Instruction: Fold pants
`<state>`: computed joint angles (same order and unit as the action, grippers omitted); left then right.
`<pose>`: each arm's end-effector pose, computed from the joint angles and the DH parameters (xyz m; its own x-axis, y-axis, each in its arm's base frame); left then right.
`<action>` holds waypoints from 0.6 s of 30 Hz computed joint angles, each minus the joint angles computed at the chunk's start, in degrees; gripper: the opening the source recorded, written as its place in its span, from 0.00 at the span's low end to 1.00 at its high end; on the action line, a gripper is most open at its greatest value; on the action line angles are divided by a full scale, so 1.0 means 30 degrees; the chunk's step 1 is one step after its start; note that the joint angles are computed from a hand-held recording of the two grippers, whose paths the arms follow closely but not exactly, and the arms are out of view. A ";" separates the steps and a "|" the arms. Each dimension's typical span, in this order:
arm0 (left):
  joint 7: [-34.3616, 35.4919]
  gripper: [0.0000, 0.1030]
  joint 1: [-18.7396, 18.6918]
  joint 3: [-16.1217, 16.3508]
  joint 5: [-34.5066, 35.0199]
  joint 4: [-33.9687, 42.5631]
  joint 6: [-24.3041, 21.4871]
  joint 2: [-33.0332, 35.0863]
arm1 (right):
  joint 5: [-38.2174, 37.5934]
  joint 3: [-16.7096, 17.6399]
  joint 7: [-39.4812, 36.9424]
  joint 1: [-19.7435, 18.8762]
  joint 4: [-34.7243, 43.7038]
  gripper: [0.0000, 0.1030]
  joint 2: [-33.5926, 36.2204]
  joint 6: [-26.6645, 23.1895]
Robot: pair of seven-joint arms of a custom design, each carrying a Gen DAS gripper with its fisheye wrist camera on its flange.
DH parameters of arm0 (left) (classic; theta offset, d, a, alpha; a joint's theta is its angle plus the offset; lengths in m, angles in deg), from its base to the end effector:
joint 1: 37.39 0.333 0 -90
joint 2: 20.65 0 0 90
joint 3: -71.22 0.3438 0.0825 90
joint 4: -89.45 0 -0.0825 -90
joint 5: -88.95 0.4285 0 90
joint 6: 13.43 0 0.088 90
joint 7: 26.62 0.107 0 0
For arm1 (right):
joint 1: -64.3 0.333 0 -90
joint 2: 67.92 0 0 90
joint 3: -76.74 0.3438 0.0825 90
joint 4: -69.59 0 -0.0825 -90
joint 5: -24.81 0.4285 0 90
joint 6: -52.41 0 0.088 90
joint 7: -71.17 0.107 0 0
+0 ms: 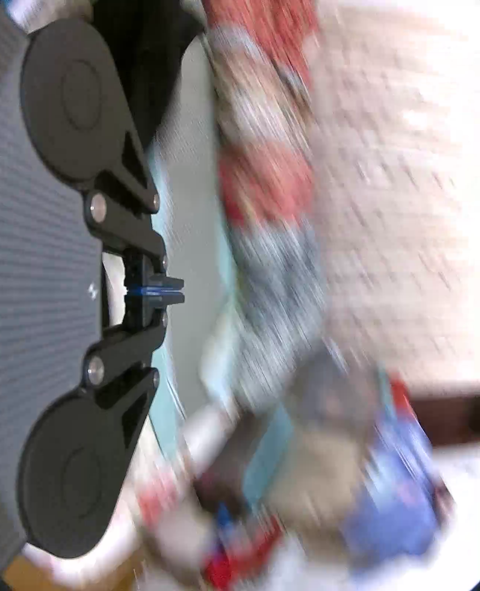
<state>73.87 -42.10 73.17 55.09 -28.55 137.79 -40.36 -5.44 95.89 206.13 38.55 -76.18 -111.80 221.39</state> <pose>0.5358 -0.0083 0.7055 -0.0719 -0.8980 0.4340 -0.6026 -0.3076 -0.7364 0.4105 0.0216 0.6340 -0.3832 -0.9234 0.0194 -0.3375 0.1205 -0.9336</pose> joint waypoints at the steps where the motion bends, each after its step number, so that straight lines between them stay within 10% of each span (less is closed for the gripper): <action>1: -0.0188 0.19 0.0169 -0.0169 0.0548 -0.0221 -0.0472 -0.0080 | 0.0006 -0.0110 0.0328 -0.0610 -0.0028 0.02 -0.0688 -0.0317; 5: -0.0827 0.19 0.0487 -0.0454 0.2047 -0.1759 -0.2716 -0.0923 | -0.0860 0.0122 0.1171 -0.1799 -0.0240 0.08 -0.2416 -0.2708; 8: -0.1941 0.19 0.0970 -0.0713 0.3042 -0.2931 -0.4033 -0.1335 | 0.0771 -0.2091 -0.0557 0.2082 -0.1345 0.19 -0.2219 -0.3366; 10: -0.2668 0.19 0.1272 -0.0708 0.3420 -0.3570 -0.4221 -0.1681 | 0.2323 -0.3785 -0.2056 0.5084 -0.2225 0.66 -0.1883 -0.3205; 12: -0.3023 0.19 0.1304 -0.0327 0.3015 -0.3891 -0.4204 -0.2034 | 0.3164 -0.4044 -0.3248 0.7116 -0.3348 0.82 -0.1501 -0.2816; 18: -0.2778 0.19 0.1205 0.0333 0.2166 -0.4129 -0.4290 -0.2735 | 0.3732 -0.2225 -0.3030 0.7206 -0.2649 0.83 0.3316 -0.3209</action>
<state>65.54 -38.48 74.17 61.59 -40.93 124.92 -48.56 5.75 89.22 197.04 60.17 -84.13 -101.85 211.77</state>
